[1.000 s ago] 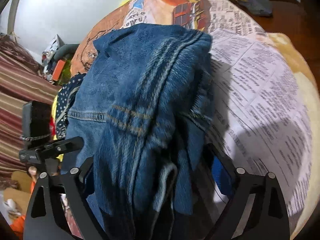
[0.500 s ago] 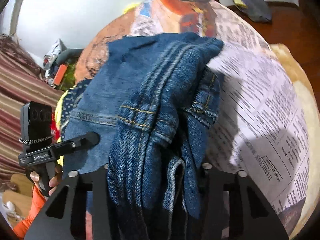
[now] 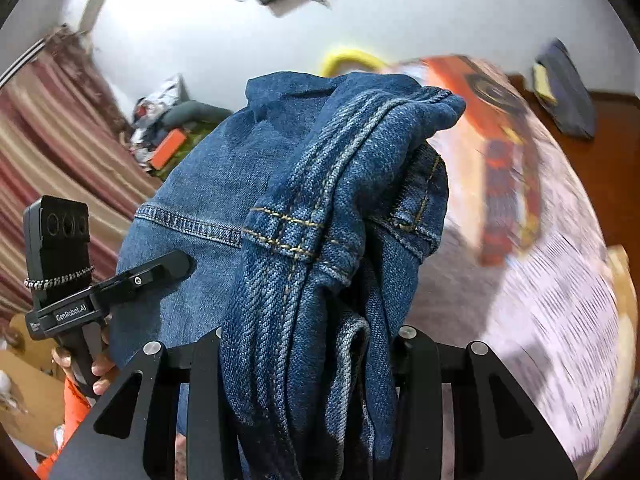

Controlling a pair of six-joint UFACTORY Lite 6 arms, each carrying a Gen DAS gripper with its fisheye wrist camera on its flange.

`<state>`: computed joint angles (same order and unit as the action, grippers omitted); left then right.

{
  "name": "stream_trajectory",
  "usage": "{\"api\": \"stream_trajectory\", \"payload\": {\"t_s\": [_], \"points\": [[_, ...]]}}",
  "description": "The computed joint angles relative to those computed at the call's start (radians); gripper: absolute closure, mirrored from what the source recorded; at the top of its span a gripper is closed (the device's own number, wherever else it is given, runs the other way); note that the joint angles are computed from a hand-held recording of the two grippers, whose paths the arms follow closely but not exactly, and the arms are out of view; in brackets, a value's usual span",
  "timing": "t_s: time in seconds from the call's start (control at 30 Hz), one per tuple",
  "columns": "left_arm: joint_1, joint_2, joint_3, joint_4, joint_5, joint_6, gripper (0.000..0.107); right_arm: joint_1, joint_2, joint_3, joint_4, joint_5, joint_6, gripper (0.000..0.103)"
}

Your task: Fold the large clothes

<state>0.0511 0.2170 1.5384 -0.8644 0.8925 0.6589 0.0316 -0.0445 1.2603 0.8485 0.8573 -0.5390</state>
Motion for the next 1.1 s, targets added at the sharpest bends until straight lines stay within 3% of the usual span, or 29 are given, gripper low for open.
{"api": "stream_trajectory", "payload": {"t_s": [0.3, 0.47, 0.6, 0.7, 0.83, 0.9, 1.1], "points": [[0.344, 0.096, 0.090, -0.024, 0.112, 0.166, 0.059, 0.344, 0.340, 0.315, -0.019, -0.169, 0.134, 0.067], [0.483, 0.230, 0.132, -0.001, 0.136, 0.232, 0.059, 0.459, 0.589, 0.507, -0.029, -0.188, 0.190, 0.067], [0.524, 0.321, 0.086, -0.001, 0.085, 0.313, 0.058, 0.493, 0.770, 0.613, 0.006, -0.181, 0.180, 0.067], [0.527, 0.385, 0.042, -0.001, 0.003, 0.388, 0.046, 0.495, 0.881, 0.660, 0.022, -0.179, 0.172, 0.064], [0.565, 0.450, 0.031, -0.068, 0.018, 0.483, 0.028, 0.463, 0.885, 0.611, 0.093, -0.165, 0.053, 0.059], [0.567, 0.430, 0.013, -0.058, 0.018, 0.475, 0.028, 0.453, 0.816, 0.531, 0.053, -0.172, 0.040, 0.053], [0.516, 0.157, -0.204, 0.025, -0.171, 0.511, 0.028, 0.495, 0.586, 0.379, -0.256, -0.270, 0.238, 0.050]]}}
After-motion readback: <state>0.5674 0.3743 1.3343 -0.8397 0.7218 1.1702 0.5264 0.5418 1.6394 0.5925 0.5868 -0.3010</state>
